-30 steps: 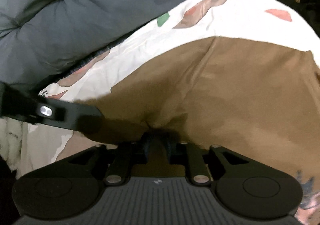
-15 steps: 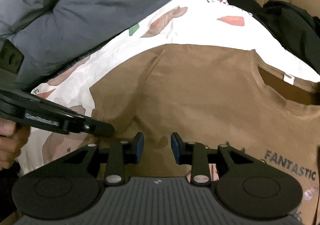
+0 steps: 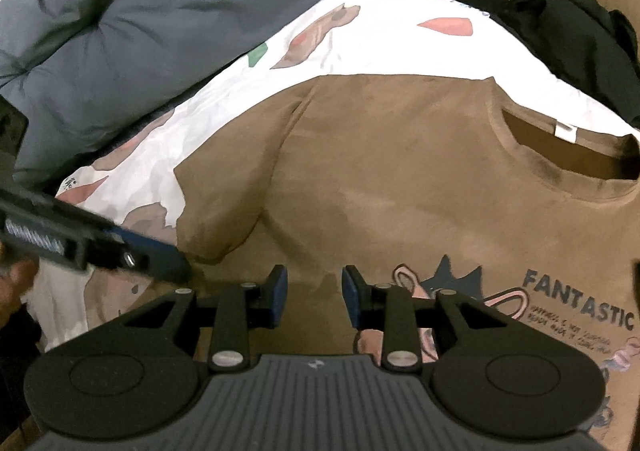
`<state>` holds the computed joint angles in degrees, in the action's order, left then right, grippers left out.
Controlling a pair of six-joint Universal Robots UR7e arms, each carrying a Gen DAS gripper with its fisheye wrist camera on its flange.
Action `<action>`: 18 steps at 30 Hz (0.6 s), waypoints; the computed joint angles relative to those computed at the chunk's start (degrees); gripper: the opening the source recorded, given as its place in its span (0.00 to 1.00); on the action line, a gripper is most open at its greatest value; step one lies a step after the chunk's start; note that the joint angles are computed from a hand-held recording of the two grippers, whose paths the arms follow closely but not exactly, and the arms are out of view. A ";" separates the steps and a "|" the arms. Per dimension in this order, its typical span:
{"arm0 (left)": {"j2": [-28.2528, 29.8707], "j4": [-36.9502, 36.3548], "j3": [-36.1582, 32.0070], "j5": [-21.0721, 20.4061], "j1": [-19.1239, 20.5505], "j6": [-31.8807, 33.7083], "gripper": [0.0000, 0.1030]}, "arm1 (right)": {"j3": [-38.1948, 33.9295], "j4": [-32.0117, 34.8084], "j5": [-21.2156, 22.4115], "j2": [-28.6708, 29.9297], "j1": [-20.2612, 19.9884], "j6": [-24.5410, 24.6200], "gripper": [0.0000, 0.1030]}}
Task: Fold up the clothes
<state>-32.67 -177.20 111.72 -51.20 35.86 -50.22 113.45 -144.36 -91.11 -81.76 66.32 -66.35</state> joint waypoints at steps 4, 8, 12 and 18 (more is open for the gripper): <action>-0.37 -0.97 0.77 7.32 0.12 -2.39 0.39 | 0.21 0.10 -0.28 0.02 0.19 -0.05 0.33; -0.73 4.91 0.03 13.18 1.55 -7.55 0.38 | 0.32 0.31 -0.92 -0.04 0.97 -0.97 0.33; -1.20 9.02 -0.03 15.78 2.77 -11.53 0.38 | 0.24 0.61 -1.08 -0.29 1.73 -1.88 0.33; 0.07 7.55 -0.57 15.57 4.60 -11.85 0.33 | -0.23 1.26 -1.80 0.01 2.46 -1.45 0.33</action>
